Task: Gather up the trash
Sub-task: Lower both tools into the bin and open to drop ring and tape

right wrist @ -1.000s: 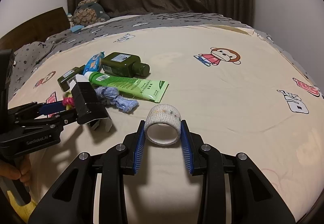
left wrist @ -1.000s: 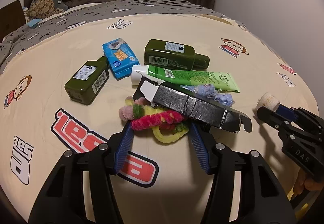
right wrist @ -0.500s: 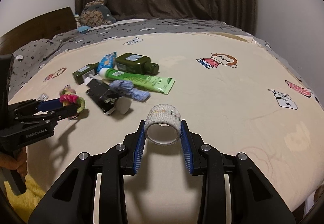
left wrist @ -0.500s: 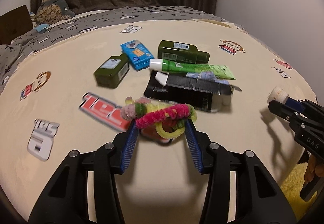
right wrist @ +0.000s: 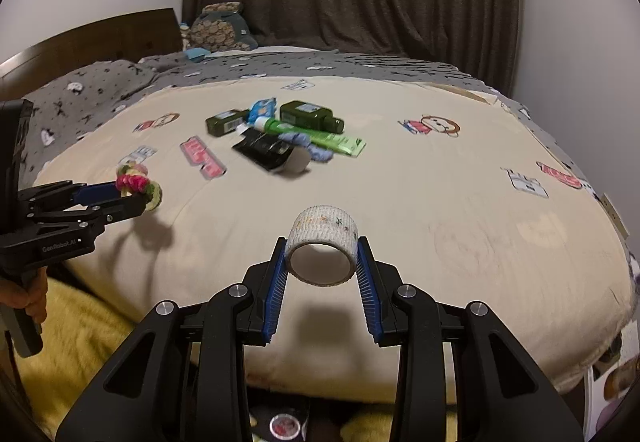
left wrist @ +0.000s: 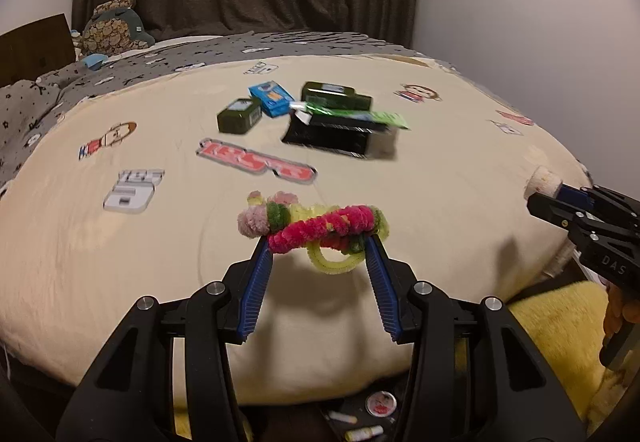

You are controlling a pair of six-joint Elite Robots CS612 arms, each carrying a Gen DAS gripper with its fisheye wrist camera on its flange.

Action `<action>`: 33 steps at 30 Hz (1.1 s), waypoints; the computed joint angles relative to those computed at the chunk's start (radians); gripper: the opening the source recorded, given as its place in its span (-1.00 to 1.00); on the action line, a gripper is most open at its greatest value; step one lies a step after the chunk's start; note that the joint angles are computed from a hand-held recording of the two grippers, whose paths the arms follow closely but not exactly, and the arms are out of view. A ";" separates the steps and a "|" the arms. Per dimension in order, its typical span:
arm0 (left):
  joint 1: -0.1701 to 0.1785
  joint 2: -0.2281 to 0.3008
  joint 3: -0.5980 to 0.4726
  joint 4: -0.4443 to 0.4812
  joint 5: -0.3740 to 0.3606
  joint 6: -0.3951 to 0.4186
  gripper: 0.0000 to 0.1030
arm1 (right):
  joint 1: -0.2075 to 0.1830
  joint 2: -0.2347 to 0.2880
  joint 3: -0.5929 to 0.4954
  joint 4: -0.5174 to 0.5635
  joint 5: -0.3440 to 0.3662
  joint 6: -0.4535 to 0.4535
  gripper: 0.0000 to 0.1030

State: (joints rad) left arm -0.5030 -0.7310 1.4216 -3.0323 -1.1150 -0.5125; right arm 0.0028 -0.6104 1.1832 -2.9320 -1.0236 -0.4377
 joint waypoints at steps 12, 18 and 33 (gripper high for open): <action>-0.053 -0.027 0.103 0.010 -0.109 -0.018 -0.11 | -0.031 -0.062 0.156 0.039 -0.008 -0.033 -0.33; -0.049 0.005 0.090 0.089 -0.222 -0.039 -0.11 | -0.025 -0.053 0.163 0.176 -0.001 -0.071 -0.33; -0.022 0.066 0.040 0.252 -0.427 -0.082 -0.08 | 0.002 -0.004 0.100 0.506 -0.075 -0.136 -0.32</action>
State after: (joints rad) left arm -0.5250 -0.6655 1.4617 -2.7801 -1.5421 -0.5943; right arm 0.0043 -0.6144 1.2827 -2.4263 -1.0983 -0.5741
